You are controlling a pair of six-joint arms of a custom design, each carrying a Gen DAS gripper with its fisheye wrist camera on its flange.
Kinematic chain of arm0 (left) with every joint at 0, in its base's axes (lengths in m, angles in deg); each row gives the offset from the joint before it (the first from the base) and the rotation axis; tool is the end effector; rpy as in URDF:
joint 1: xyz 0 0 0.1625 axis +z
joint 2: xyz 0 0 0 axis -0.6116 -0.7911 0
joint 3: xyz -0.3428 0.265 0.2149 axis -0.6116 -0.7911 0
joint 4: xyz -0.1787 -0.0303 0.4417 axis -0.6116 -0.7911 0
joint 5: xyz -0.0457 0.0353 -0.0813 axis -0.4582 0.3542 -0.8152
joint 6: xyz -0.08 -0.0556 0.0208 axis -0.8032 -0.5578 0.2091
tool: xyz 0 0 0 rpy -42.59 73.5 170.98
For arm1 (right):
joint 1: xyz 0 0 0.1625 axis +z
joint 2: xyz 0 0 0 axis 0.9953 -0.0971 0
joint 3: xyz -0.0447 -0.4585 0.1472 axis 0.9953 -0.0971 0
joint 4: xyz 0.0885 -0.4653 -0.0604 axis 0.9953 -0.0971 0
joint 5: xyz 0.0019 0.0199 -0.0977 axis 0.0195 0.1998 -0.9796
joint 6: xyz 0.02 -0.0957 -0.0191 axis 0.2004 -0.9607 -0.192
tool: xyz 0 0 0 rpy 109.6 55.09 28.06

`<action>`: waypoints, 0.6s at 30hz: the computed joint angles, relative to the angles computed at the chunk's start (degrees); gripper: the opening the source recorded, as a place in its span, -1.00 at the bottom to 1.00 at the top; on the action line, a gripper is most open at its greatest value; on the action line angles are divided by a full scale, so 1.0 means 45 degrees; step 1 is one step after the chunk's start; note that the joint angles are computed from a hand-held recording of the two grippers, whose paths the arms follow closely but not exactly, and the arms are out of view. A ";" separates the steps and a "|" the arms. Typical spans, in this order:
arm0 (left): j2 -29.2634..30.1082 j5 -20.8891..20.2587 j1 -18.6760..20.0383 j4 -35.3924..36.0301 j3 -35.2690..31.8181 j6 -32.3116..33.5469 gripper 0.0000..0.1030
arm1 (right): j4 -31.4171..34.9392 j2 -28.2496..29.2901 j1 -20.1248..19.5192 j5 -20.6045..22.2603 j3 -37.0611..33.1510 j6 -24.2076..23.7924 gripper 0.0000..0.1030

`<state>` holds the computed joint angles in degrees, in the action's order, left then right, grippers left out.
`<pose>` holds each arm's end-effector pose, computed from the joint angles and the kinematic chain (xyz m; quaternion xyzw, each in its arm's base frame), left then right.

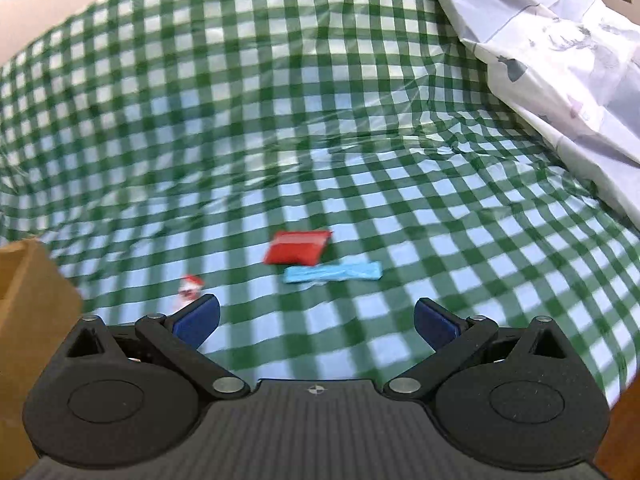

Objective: Organize snacks
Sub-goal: 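Grasp the red Nescafe stick with the left tool while the right tool grasps the blue stick packet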

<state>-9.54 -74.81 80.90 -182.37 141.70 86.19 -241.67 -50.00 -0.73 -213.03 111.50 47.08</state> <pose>-0.4005 -0.6398 -0.0290 0.5215 0.7935 -0.0412 0.3111 0.0094 -0.4332 0.2669 -0.2263 -0.7158 0.5107 0.4191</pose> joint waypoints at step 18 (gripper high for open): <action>0.5852 -0.1718 0.0989 0.3036 -0.6459 0.0519 0.89 | 0.4064 -0.0172 -0.5206 0.6640 -0.2164 -0.4763 0.98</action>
